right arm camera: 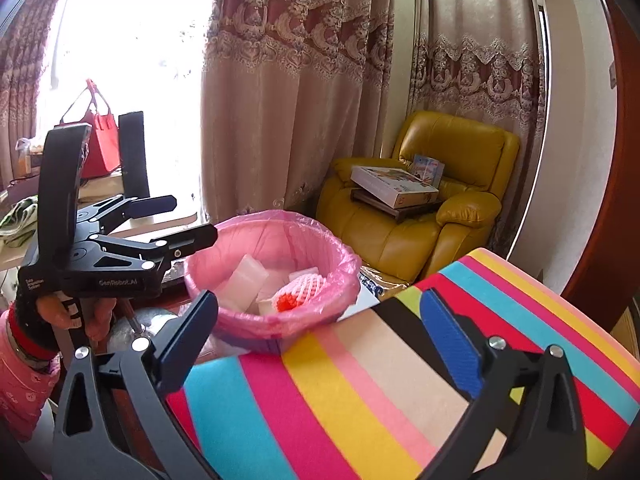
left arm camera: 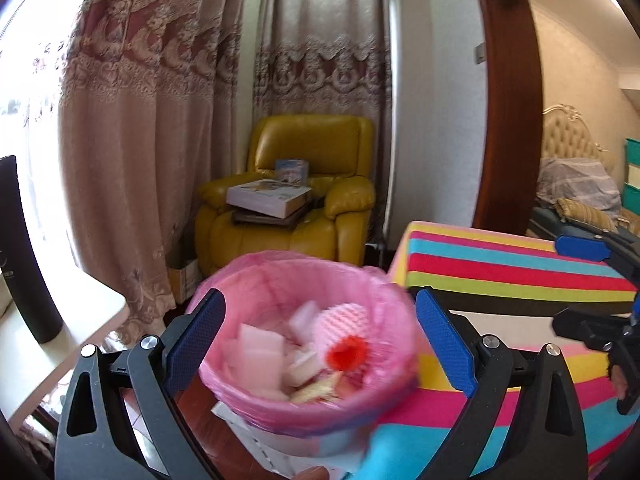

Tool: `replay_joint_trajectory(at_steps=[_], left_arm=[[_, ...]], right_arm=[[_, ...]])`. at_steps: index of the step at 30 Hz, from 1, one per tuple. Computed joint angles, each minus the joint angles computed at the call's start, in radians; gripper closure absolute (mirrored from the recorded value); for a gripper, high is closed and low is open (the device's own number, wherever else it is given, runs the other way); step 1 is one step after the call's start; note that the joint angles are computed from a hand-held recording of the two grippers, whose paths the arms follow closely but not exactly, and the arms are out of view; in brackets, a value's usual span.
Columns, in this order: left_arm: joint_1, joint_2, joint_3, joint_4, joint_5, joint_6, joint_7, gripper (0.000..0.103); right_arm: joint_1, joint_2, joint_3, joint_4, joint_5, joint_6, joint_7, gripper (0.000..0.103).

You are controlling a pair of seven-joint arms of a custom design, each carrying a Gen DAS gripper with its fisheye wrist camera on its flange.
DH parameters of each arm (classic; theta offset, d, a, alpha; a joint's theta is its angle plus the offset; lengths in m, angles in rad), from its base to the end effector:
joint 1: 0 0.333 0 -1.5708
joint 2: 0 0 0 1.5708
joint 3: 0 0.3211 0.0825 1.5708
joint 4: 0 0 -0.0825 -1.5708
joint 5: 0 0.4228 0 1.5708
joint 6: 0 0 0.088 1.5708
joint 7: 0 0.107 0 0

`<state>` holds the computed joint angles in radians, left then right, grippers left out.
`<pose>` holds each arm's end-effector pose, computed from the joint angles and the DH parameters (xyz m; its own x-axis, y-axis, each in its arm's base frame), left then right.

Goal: Collect trash

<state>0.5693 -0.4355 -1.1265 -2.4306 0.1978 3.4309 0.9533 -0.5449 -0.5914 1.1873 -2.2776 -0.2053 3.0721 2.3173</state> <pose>0.4188 -0.3404 0.4883 -0.4002 -0.9160 0.0278 -0.3426 0.1215 -0.9316 0.3904 0.4152 0.5281 0.2938 -0.9535 0.0671 -0.3886 -0.1833 -0.9030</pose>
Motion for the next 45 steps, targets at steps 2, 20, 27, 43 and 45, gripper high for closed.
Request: replay_joint_trajectory(at_steps=[2, 20, 27, 43, 45], left_arm=[[-0.065, 0.014, 0.039, -0.018, 0.007, 0.010, 0.000, 0.013], [-0.218, -0.157, 0.060, -0.187, 0.030, -0.021, -0.148, 0.013], [-0.243, -0.175, 0.080, -0.210, 0.072, -0.027, -0.167, 0.013], [-0.243, -0.254, 0.094, -0.247, 0.070, -0.037, -0.218, 0.013], [-0.249, -0.253, 0.107, -0.254, 0.080, -0.042, -0.223, 0.013]], right_arm=[[0.027, -0.035, -0.015, -0.018, 0.000, -0.023, 0.003, 0.005], [0.263, -0.143, -0.126, -0.210, -0.052, -0.076, 0.120, 0.005], [0.246, -0.154, -0.114, -0.207, -0.072, -0.076, 0.158, 0.005], [0.186, -0.155, -0.062, -0.158, -0.096, -0.076, 0.163, 0.005], [0.174, -0.145, -0.052, -0.145, -0.095, -0.078, 0.155, 0.005]])
